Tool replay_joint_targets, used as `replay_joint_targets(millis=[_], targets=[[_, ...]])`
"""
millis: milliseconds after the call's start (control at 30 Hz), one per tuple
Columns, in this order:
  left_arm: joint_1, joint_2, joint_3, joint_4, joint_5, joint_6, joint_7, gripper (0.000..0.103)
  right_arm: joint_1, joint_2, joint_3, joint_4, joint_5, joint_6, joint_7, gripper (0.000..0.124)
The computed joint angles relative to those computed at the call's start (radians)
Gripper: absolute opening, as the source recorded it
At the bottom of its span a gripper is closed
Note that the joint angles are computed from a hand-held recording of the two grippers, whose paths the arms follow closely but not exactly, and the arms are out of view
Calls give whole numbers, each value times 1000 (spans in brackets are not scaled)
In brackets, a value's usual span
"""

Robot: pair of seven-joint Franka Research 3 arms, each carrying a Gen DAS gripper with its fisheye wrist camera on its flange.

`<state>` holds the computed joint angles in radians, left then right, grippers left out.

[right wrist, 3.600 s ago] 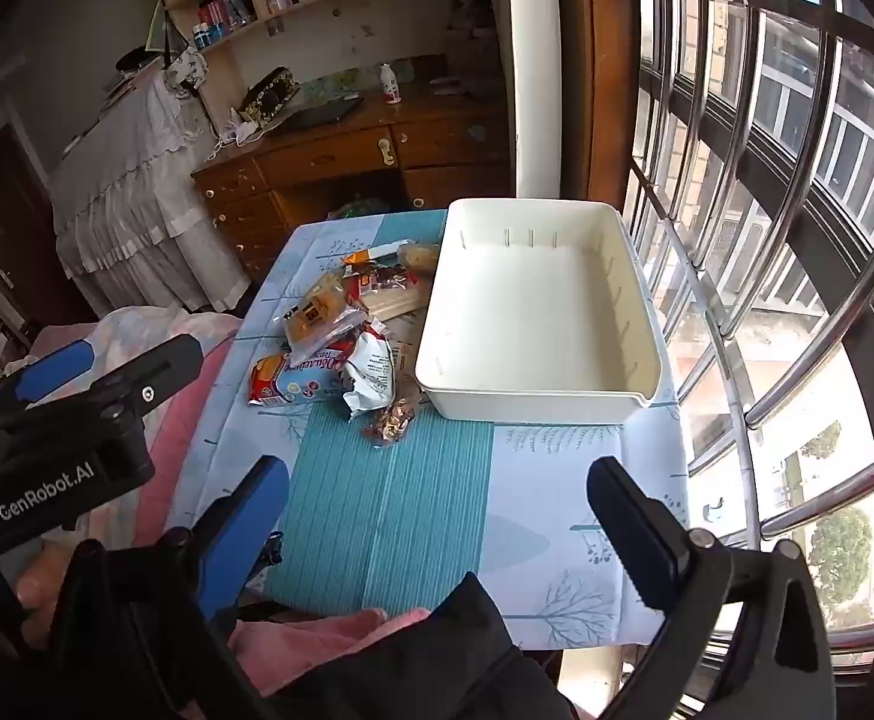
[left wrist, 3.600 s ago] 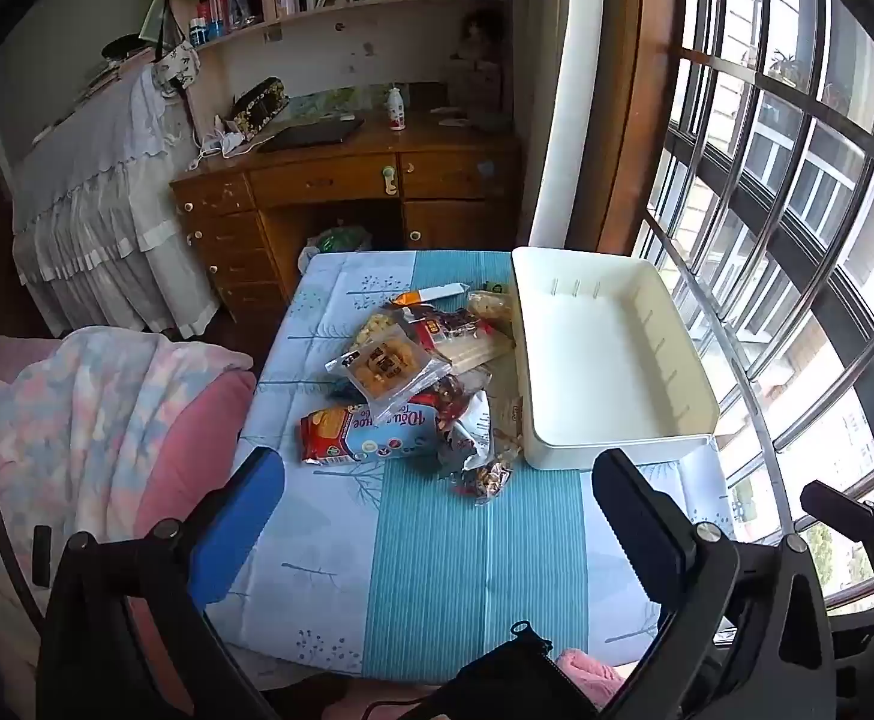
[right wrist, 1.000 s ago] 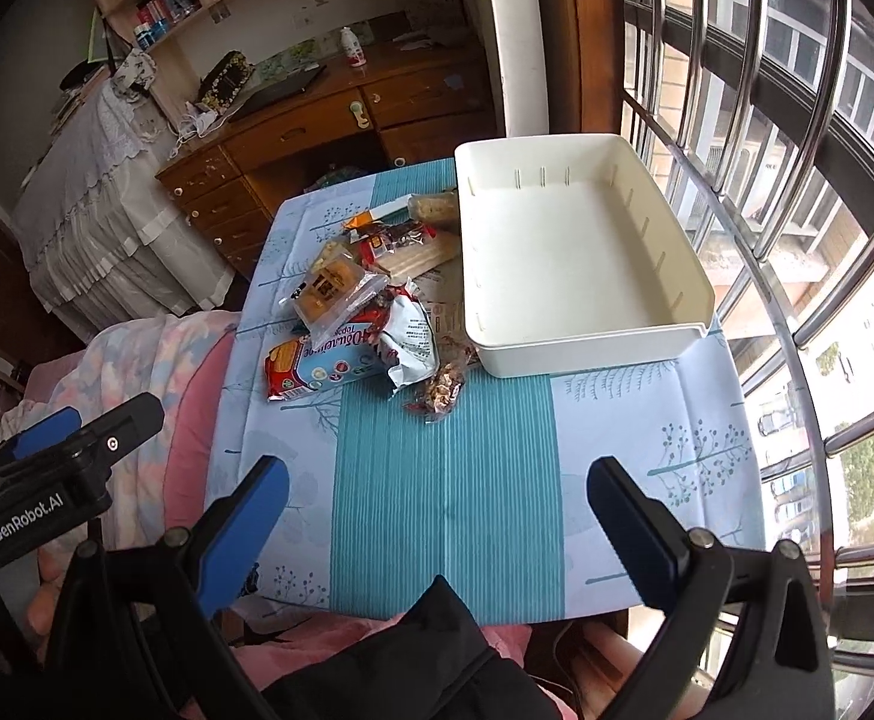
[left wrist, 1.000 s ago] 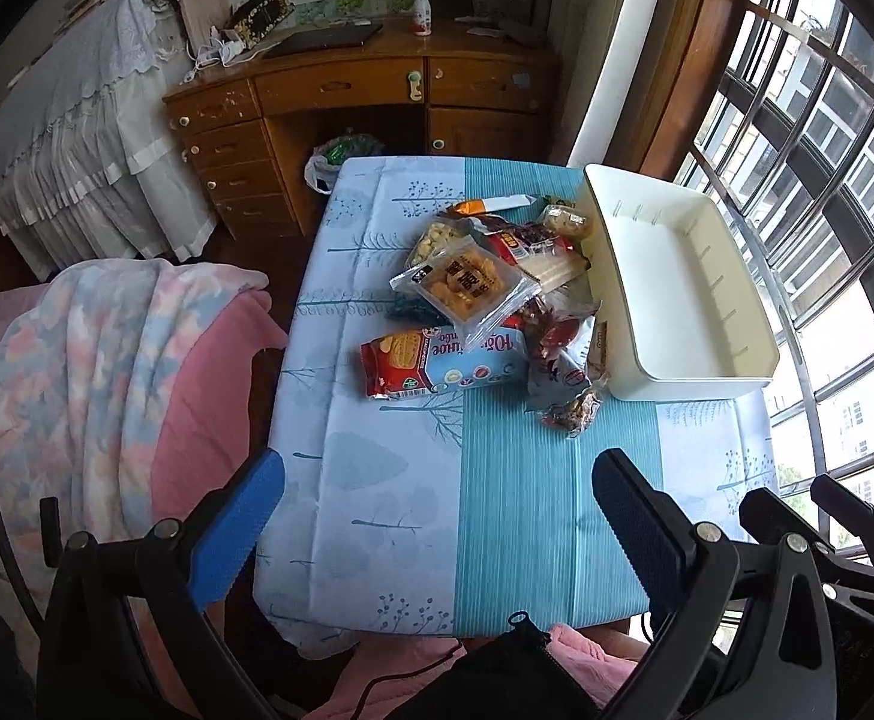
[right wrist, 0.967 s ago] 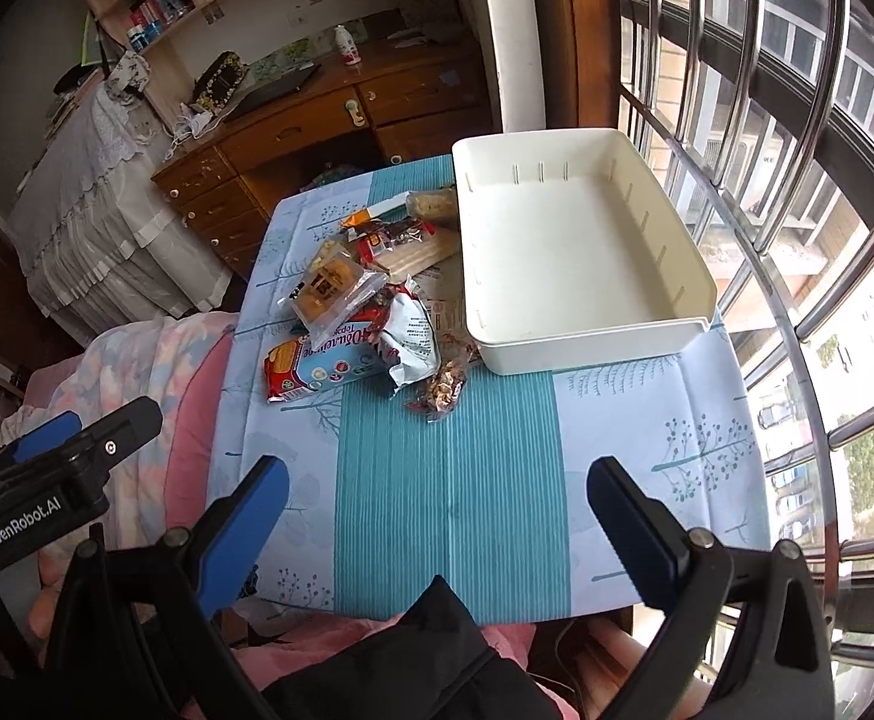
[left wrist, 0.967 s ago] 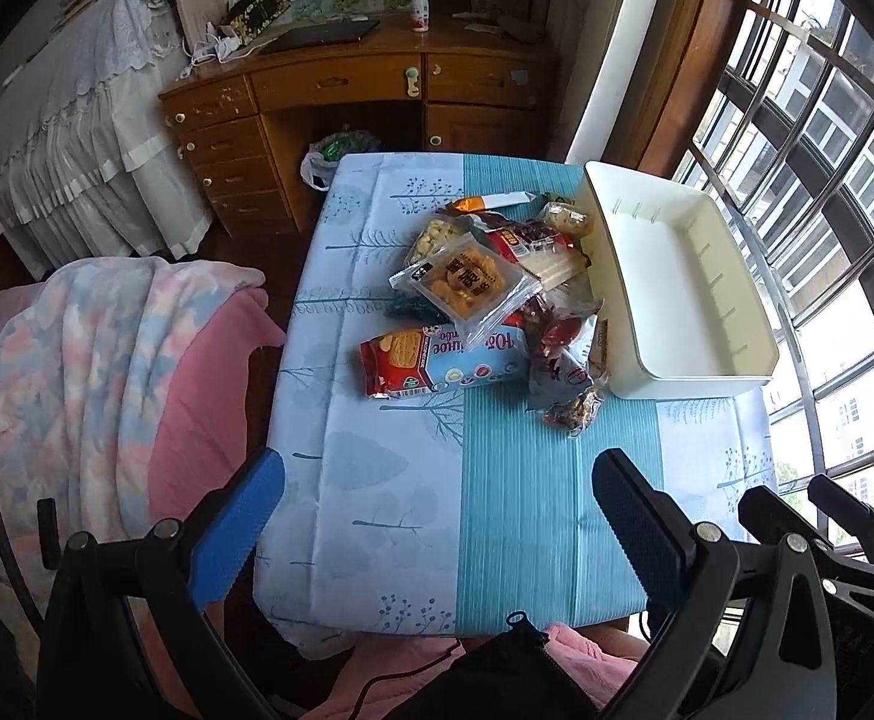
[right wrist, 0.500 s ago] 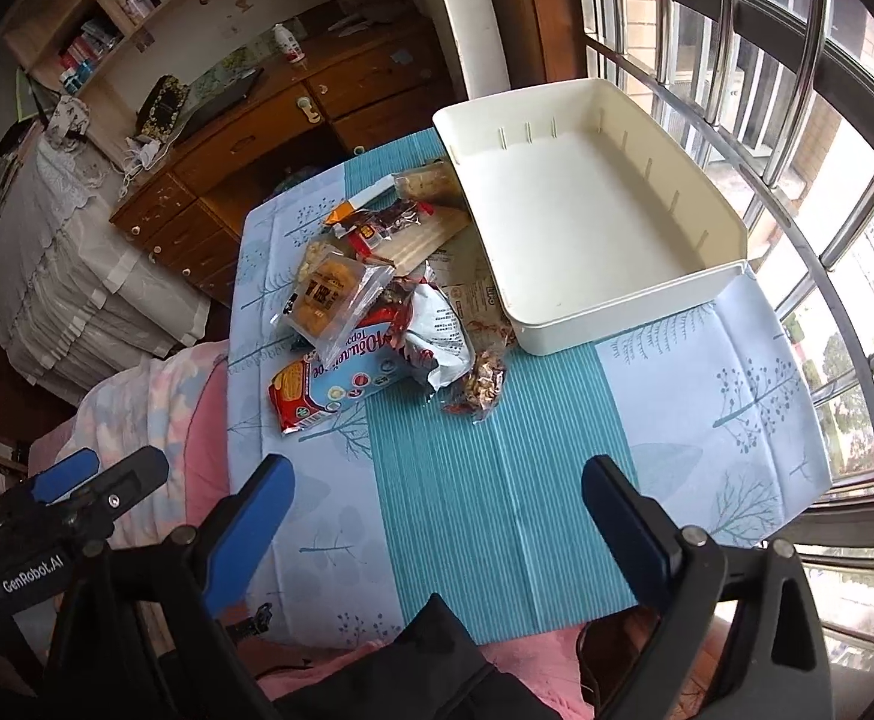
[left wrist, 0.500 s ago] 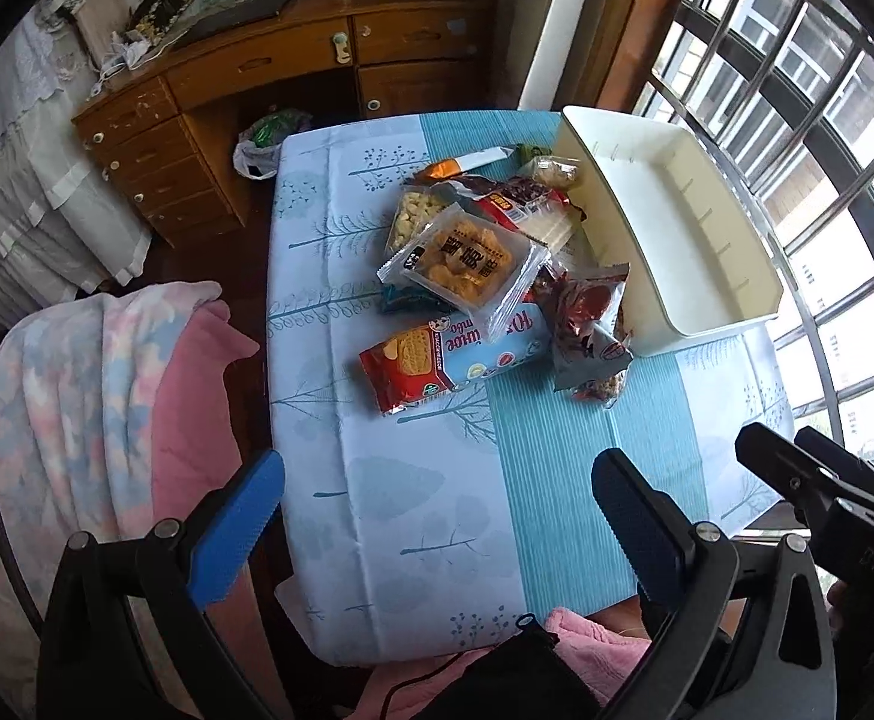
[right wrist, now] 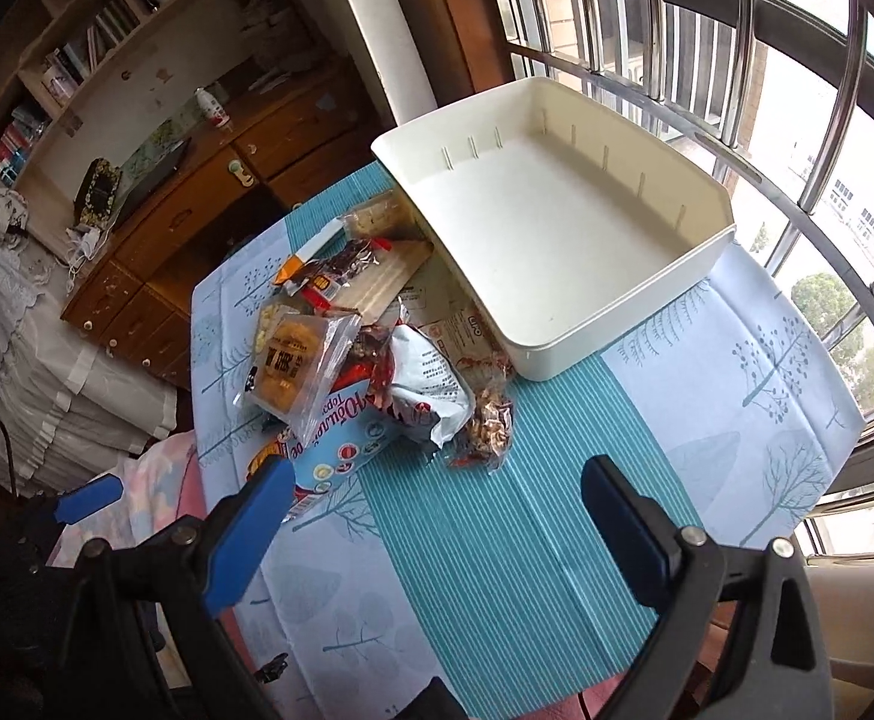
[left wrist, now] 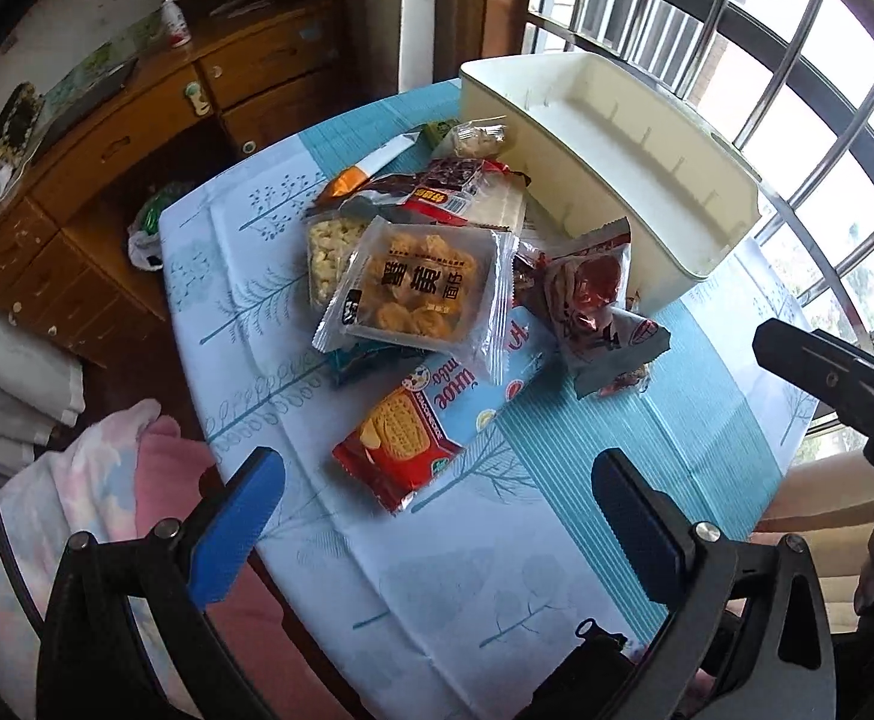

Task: Organize snacks
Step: 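Move both tools forward toward the snack pile, then grasp the red-blue biscuit pack with left tool while right tool grasps white-red snack bag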

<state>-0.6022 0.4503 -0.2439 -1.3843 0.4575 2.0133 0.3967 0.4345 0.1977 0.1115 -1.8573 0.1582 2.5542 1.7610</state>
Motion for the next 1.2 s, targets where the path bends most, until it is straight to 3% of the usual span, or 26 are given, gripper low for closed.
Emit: replay_joint_targets(millis=[267,533,700,800,1000,1200], targets=[[7,71,24,-47,96,142,149,102,25,70,-15,-38,-49,192,39,97],[11,150,49,-35,91,220,183,102,69,163,-46,-52,-109,387,-21,97],[9,189,64,-17,90,235,201,102,118,230,-94,-25,-160,460,-79,97],[10,209,69,-2,83,240,207,100,134,268,-111,1,-163,474,-111,96],[21,240,65,22,46,243,233,97,116,326,-80,52,-117,453,-196,81],[40,246,58,10,6,298,254,89,99,356,-54,83,-70,446,-257,68]])
